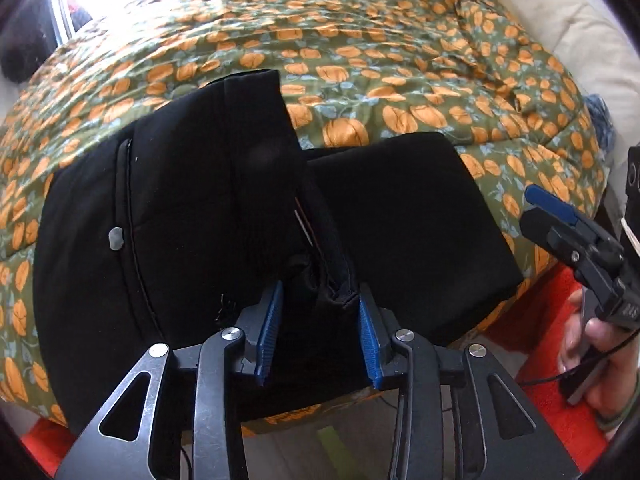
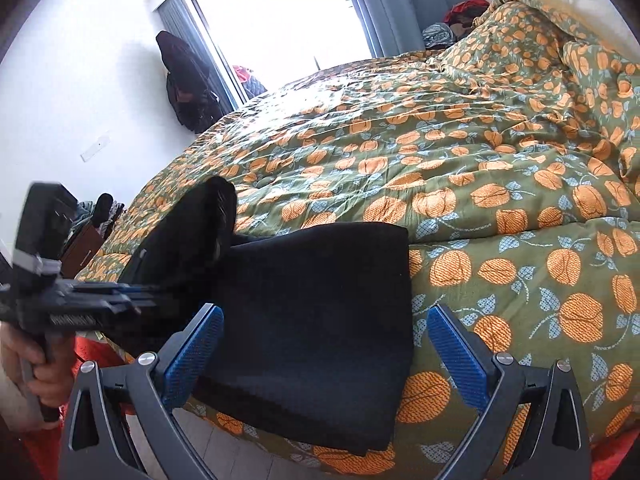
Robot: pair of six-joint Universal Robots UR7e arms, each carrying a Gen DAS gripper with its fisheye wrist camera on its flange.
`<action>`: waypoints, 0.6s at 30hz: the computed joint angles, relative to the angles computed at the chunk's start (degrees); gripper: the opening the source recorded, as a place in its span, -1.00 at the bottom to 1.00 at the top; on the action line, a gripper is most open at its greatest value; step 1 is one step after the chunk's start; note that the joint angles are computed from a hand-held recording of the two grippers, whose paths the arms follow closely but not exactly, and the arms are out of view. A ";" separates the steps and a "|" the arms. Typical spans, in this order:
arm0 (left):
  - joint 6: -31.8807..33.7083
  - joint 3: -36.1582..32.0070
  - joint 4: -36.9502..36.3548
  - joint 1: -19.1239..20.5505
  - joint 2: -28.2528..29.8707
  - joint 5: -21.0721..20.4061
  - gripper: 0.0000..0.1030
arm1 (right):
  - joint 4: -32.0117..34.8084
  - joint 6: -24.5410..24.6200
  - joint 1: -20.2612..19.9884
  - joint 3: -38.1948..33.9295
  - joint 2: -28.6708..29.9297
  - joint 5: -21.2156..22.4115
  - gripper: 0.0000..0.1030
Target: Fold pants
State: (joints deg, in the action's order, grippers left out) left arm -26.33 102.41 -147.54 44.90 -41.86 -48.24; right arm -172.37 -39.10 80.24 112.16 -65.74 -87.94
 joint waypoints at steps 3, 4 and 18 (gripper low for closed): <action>1.43 4.09 -4.67 -1.50 -6.15 -4.50 0.23 | -0.41 1.48 -1.21 0.13 -1.14 1.85 0.96; 1.51 5.31 -6.28 -1.87 -8.38 -4.02 0.28 | -0.32 2.16 -1.49 -0.13 -1.15 2.04 0.96; -4.80 9.75 -7.15 2.90 -6.06 10.44 -0.51 | 34.12 12.06 -0.21 -11.95 3.38 15.70 0.95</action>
